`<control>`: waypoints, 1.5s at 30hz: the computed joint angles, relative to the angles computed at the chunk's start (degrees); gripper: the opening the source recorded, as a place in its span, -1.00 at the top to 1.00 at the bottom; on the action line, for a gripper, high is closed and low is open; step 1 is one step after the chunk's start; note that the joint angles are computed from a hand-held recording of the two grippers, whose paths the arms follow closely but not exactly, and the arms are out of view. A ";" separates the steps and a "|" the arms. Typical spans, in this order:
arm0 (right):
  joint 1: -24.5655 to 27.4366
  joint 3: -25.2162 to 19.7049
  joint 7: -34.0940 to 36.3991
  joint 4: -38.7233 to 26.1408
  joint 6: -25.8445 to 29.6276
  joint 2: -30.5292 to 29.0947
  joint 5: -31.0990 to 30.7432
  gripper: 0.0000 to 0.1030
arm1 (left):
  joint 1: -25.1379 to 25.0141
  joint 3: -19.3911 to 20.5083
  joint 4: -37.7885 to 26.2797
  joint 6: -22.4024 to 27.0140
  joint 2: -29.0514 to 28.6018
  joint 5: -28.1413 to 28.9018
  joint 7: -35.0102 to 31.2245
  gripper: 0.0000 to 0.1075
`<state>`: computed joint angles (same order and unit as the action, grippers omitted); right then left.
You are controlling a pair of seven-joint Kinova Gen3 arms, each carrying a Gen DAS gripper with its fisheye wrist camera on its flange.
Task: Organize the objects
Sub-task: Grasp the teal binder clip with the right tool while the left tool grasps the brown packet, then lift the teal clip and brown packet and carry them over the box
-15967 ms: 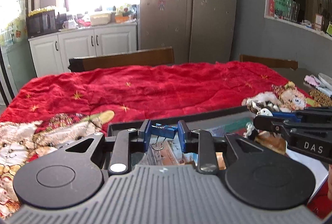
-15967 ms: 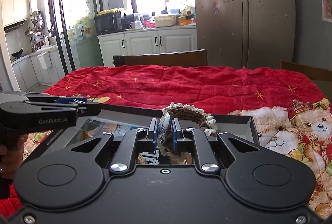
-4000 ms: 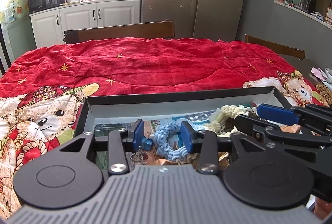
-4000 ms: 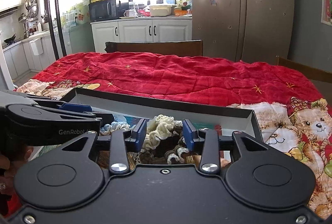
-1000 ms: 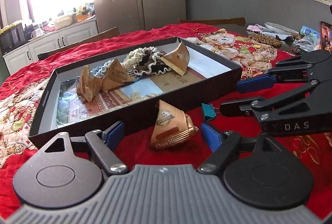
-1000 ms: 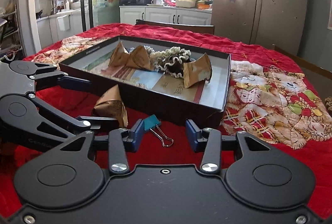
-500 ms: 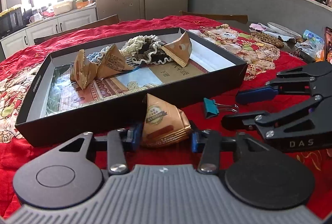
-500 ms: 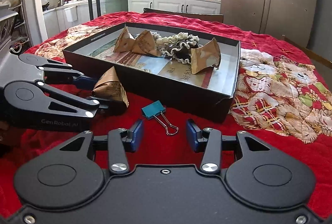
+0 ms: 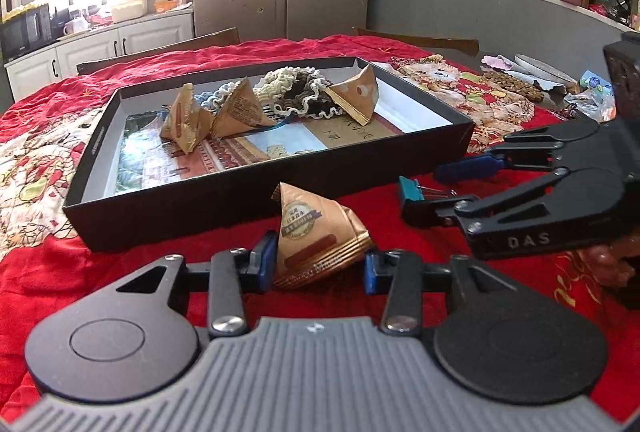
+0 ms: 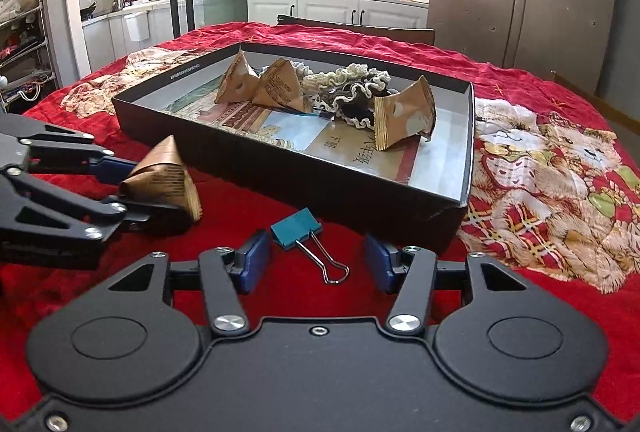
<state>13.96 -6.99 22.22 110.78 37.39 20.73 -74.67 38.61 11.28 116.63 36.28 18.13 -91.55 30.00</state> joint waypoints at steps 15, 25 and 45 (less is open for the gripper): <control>-0.89 -0.33 1.45 1.05 -0.30 -0.50 -0.99 0.48 | 0.29 0.78 1.86 2.40 -0.95 -0.05 2.47 0.17; -0.90 0.54 0.71 1.21 1.50 -0.70 -0.47 0.48 | 0.33 0.95 2.11 3.03 -1.08 -0.04 3.13 0.17; 1.15 3.37 2.34 1.97 11.44 -3.20 -1.35 0.49 | 1.14 2.52 3.45 7.37 -4.22 -0.56 4.35 0.17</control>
<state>15.11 -3.62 24.56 112.75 48.84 17.52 -76.02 39.75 13.80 120.08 43.65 13.91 -92.11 34.34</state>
